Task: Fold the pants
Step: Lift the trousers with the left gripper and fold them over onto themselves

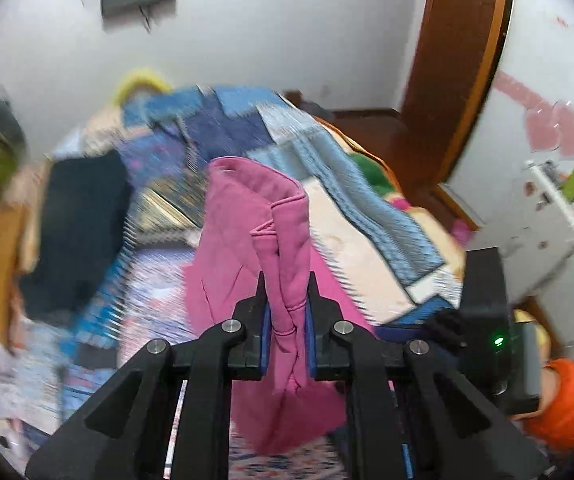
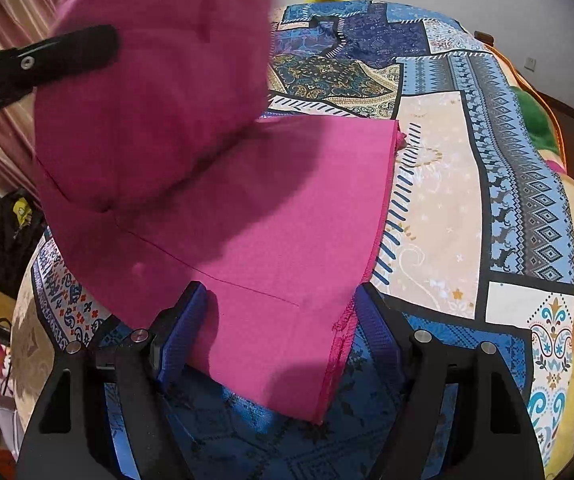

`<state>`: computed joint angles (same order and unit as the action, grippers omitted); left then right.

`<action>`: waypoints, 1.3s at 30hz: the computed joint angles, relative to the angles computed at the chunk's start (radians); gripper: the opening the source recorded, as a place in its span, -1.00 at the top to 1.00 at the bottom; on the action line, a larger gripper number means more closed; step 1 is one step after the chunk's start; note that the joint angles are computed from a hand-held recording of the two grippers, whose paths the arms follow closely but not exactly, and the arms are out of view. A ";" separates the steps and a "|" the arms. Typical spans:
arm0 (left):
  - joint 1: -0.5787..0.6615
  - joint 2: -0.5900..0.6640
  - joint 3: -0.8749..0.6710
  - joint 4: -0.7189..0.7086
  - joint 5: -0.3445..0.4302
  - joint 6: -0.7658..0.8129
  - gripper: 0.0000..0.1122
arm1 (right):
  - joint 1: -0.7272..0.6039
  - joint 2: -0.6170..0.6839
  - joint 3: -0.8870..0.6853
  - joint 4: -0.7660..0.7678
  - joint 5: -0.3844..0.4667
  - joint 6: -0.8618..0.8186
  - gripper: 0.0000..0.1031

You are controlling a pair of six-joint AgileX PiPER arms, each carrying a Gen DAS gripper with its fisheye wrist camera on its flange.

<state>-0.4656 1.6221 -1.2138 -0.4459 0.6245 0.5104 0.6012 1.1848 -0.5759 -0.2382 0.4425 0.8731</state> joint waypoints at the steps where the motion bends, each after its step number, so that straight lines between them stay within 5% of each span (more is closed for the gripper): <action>1: 0.011 0.021 -0.021 -0.039 0.038 0.018 0.76 | 0.003 0.000 0.000 -0.004 -0.001 0.006 -0.41; 9: 0.005 0.108 -0.091 -0.091 0.172 0.017 0.74 | -0.005 -0.003 0.009 0.009 -0.016 -0.007 -0.41; 13: -0.011 0.108 -0.091 -0.048 0.193 -0.002 0.21 | -0.001 -0.002 0.009 0.004 -0.016 0.003 -0.41; 22: 0.020 0.089 -0.112 0.064 0.130 -0.053 -0.22 | -0.006 0.000 0.011 0.011 -0.022 0.000 -0.41; 31: 0.015 0.372 -0.445 0.347 0.192 -0.209 -0.41 | -0.002 -0.013 0.010 0.018 -0.006 -0.003 -0.41; 39: -0.037 0.710 -0.820 0.501 0.440 -0.245 -0.43 | -0.001 -0.039 0.016 0.035 0.008 -0.018 -0.41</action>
